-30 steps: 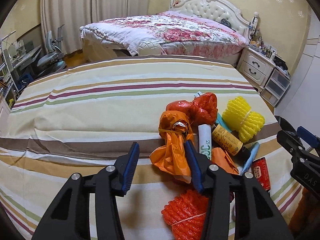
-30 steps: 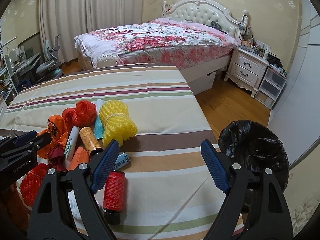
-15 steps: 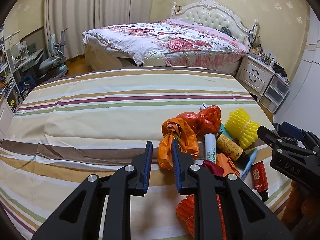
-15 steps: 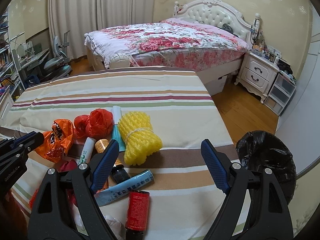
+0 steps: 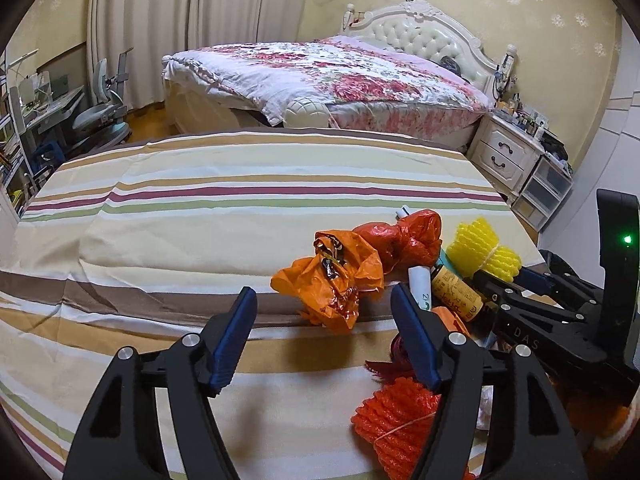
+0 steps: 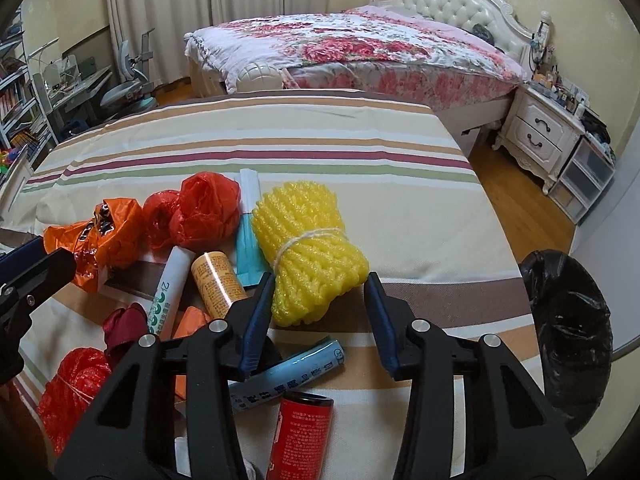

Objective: Collect trash
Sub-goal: 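Grasp the orange plastic bag with left tool while right tool grasps yellow foam net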

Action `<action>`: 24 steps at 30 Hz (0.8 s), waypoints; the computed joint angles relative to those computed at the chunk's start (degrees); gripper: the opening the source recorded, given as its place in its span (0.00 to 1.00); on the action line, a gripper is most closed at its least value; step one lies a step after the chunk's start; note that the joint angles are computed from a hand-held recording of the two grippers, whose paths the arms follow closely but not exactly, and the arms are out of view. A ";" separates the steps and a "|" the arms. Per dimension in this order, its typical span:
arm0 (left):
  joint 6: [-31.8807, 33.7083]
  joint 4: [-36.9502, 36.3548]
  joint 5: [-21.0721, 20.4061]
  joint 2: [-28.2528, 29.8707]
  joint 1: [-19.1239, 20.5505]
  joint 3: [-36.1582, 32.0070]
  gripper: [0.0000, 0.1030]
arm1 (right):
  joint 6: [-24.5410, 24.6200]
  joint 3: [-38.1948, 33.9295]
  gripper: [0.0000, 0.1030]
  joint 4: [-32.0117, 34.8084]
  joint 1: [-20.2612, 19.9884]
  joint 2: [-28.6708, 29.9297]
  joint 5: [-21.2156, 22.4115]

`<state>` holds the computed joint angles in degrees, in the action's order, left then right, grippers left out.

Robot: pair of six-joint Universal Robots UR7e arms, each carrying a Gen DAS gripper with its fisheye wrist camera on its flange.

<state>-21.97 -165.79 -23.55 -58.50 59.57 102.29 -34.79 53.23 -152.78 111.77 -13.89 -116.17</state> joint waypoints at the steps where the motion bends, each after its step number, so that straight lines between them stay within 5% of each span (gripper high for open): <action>1: -0.09 0.62 -0.10 0.10 0.23 -0.39 0.66 | 0.03 0.16 0.42 -0.11 0.01 -0.11 0.22; 10: 0.77 2.59 -3.31 0.82 2.38 -2.09 0.65 | 0.94 1.46 0.41 -1.55 -0.27 -1.15 0.50; 15: 3.42 1.77 -5.62 1.24 2.80 -2.17 0.32 | 1.51 1.57 0.41 -1.29 -0.57 -1.26 0.55; 24: 5.17 -1.84 -3.92 1.10 1.69 -0.61 0.27 | 2.07 2.77 0.41 -1.91 -0.86 -2.25 1.23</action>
<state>-16.80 -167.64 -27.48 -57.40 61.26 101.69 -32.73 55.99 -154.69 110.91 -16.14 -114.94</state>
